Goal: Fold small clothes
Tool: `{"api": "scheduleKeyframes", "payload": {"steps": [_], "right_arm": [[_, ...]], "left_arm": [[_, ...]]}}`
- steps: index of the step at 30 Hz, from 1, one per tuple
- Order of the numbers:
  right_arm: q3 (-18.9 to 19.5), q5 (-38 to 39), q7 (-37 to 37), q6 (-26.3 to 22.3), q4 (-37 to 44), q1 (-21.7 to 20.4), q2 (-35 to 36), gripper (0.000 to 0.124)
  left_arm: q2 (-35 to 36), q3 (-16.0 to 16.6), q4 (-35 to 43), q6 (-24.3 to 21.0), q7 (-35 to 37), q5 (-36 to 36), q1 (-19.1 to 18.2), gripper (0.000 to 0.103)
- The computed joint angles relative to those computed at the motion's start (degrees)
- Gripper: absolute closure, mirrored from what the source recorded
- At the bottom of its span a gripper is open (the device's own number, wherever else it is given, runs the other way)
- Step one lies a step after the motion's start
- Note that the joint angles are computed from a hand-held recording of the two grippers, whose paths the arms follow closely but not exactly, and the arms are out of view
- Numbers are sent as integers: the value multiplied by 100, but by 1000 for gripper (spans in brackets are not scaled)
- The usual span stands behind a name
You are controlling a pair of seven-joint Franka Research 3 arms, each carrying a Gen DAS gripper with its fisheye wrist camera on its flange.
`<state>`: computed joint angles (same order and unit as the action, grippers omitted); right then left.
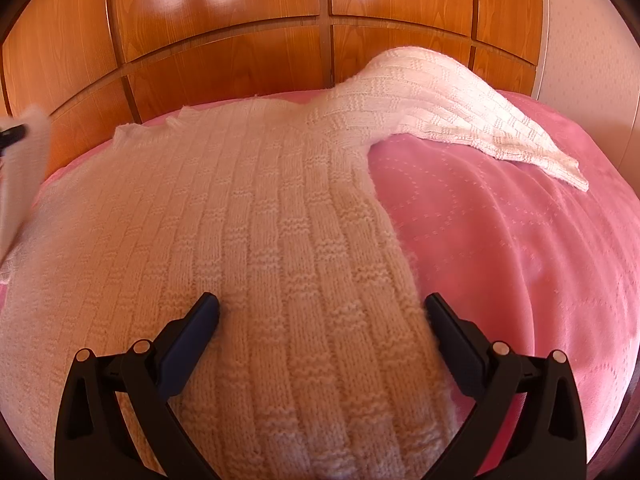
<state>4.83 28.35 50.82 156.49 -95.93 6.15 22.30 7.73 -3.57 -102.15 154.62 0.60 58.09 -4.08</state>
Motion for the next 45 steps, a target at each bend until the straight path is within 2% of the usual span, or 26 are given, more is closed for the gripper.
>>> {"api": "scheduleKeyframes", "payload": {"steps": [3,8,9,11,12,13,14,16,19,20,21,24,26,28,30,31,32,34,35,36,39,42,45], "right_arm": [[11,29,-3,-28,32,-10,19,23],[21,72,-17,-56,52,-22,33,23],[24,82,-28,-58,53,-27,35,23],[28,101,-36,-61,55,-30,36,23],[31,110,-38,-74,67,-33,42,23],[37,127,-53,-81,72,-41,45,23],[44,146,-66,-91,81,-50,50,23],[51,176,-92,-104,96,-62,63,23],[47,188,-101,-102,99,-58,66,23],[42,183,-96,-102,103,-52,70,23],[37,178,-93,-99,103,-47,71,23],[41,192,-105,-107,109,-53,75,23],[40,194,-111,-97,97,-52,68,23],[38,190,-112,-99,100,-51,69,23],[36,188,-115,-93,95,-51,67,23],[35,185,-114,-94,99,-49,70,23],[35,185,-114,-94,99,-50,70,23],[35,189,-113,-87,86,-48,61,23],[41,200,-119,-95,94,-56,65,23],[48,211,-125,-96,88,-58,61,23],[87,316,-186,-178,120,-112,67,23],[149,527,-298,-470,230,-236,85,23],[416,1483,-831,-1067,400,-682,68,23]], "left_arm": [[542,-114,542,-158,585,-385,-138,97],[1165,-18,1249,-500,1301,-521,-549,97],[1282,21,1396,-567,1386,-541,-623,91],[1393,7,1461,-488,1758,-786,-637,55],[1355,-29,1377,-441,2001,-976,-608,21],[1251,33,1222,-372,1974,-947,-660,17],[1166,132,1105,-269,1789,-784,-738,17],[763,387,601,-120,870,-64,-936,17],[134,454,-140,-260,-691,871,-961,16],[-154,446,-474,-458,-1248,1137,-940,16],[-301,388,-635,-696,-1452,1180,-896,16],[-752,158,-1080,-2025,-1779,714,-753,16],[-920,76,-1275,-2405,-1964,377,-561,17],[-925,48,-1346,-2468,-1847,-123,-332,26],[-673,56,-1221,-2208,-1053,-958,-76,28],[-485,1,-1059,-2231,-657,-1191,14,26],[-312,-79,-834,-2490,-393,-1219,36,26],[-65,-194,-405,-3082,-24,-1118,-40,26],[-66,-205,-387,-3170,-1,-1043,-65,26],[-125,-218,-456,-3185,-124,-868,-107,26],[-599,-269,-1047,-2861,-970,-160,-154,22],[-1036,-455,-1568,-2814,-1719,521,-155,22],[-1221,-630,-1759,-2853,-2074,935,-140,12]]}}
